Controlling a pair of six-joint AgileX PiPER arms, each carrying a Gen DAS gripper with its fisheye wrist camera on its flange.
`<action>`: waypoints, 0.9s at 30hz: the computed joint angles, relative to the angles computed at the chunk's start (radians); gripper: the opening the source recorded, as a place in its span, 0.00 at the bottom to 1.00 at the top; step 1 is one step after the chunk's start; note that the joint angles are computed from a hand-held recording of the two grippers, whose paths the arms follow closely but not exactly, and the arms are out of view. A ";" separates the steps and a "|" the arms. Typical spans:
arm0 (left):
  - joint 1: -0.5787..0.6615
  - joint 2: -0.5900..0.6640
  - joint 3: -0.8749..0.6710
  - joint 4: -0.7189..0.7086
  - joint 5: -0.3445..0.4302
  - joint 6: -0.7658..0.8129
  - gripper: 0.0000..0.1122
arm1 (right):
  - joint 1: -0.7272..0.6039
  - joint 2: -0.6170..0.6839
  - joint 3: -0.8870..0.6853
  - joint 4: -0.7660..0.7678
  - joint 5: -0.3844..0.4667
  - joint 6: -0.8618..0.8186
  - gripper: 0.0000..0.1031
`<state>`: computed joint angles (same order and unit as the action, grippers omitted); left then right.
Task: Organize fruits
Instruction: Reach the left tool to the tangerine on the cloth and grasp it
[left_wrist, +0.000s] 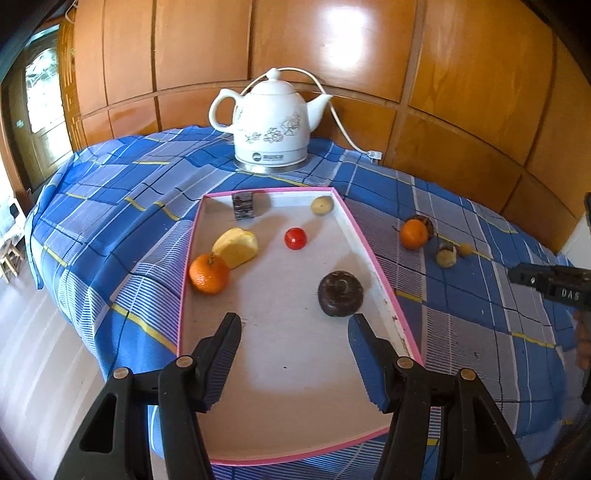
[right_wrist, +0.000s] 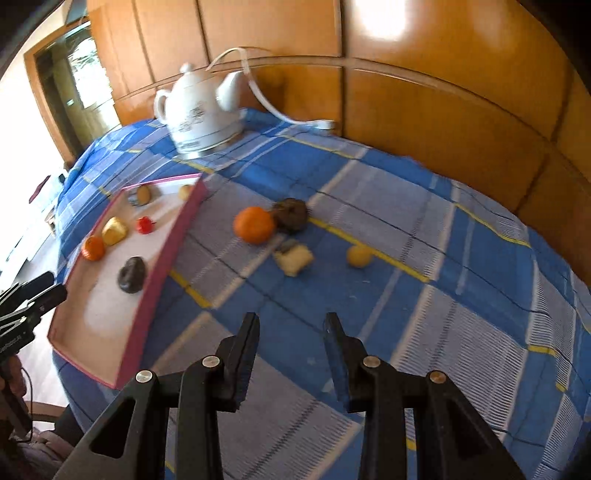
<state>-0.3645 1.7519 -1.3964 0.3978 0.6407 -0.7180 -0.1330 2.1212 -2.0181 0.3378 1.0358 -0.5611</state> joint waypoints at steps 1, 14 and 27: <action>-0.005 0.001 -0.002 0.003 0.002 -0.002 0.54 | -0.011 0.004 -0.009 -0.003 0.002 0.002 0.35; -0.057 0.053 -0.077 0.000 0.056 0.039 0.54 | -0.131 0.118 -0.155 -0.031 0.029 0.099 0.35; -0.085 0.162 -0.229 -0.059 0.116 0.132 0.54 | -0.133 0.158 -0.233 -0.045 0.074 0.161 0.35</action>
<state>-0.4494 1.9140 -1.6255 0.3391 0.7566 -0.5865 -0.2664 2.2788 -2.2515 0.2923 1.1098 -0.4002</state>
